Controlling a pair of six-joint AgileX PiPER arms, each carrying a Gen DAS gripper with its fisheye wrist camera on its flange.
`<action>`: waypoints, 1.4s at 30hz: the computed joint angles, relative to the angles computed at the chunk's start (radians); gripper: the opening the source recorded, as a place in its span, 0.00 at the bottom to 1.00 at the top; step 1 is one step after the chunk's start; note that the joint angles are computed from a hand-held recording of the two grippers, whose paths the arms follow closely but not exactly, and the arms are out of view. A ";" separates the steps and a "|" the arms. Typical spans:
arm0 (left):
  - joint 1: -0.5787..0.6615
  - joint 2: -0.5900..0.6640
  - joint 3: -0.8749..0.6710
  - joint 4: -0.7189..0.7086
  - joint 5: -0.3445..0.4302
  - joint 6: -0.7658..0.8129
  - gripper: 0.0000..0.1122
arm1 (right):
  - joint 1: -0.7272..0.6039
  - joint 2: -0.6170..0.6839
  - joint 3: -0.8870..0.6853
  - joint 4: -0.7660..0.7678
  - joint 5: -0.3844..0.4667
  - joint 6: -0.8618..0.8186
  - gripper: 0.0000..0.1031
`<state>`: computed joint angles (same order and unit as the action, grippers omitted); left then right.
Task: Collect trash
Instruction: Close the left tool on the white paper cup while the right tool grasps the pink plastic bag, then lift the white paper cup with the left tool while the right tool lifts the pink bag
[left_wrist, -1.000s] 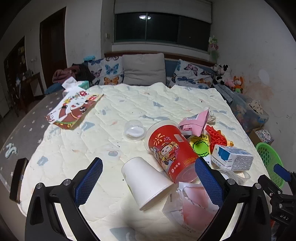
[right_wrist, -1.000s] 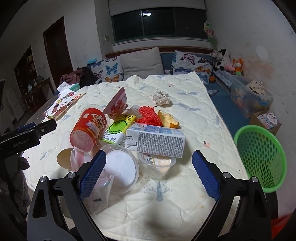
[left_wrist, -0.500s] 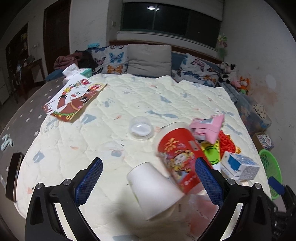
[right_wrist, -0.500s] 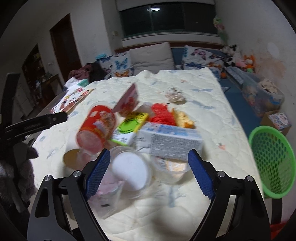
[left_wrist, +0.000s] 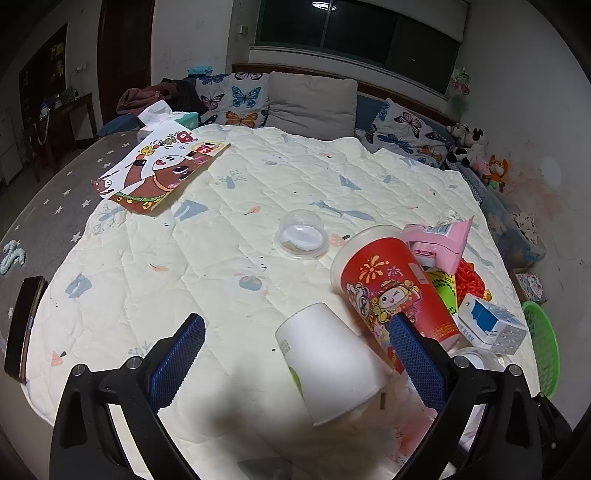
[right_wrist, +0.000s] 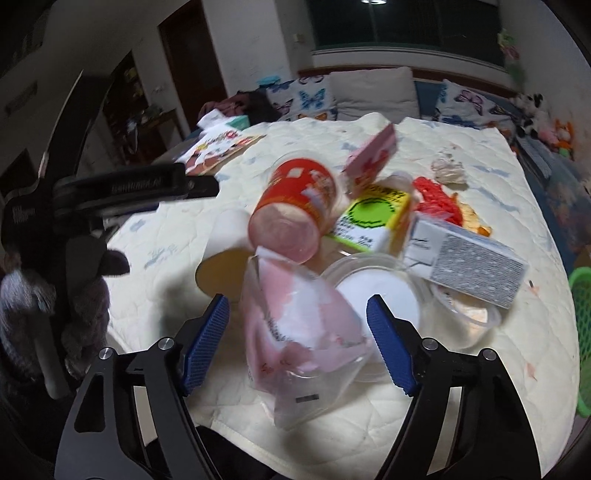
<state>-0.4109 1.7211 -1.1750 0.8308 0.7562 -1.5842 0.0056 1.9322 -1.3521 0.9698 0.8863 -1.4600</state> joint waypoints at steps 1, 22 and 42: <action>-0.001 -0.001 0.001 0.000 0.001 -0.002 0.86 | 0.008 -0.007 0.015 -0.001 -0.023 -0.014 0.85; 0.060 0.071 -0.021 -0.150 -0.085 0.080 0.86 | 0.009 0.041 0.044 -0.001 -0.110 -0.085 0.55; 0.140 0.087 0.032 -0.363 -0.319 0.227 0.56 | -0.164 -0.016 -0.006 0.028 0.154 -0.069 0.43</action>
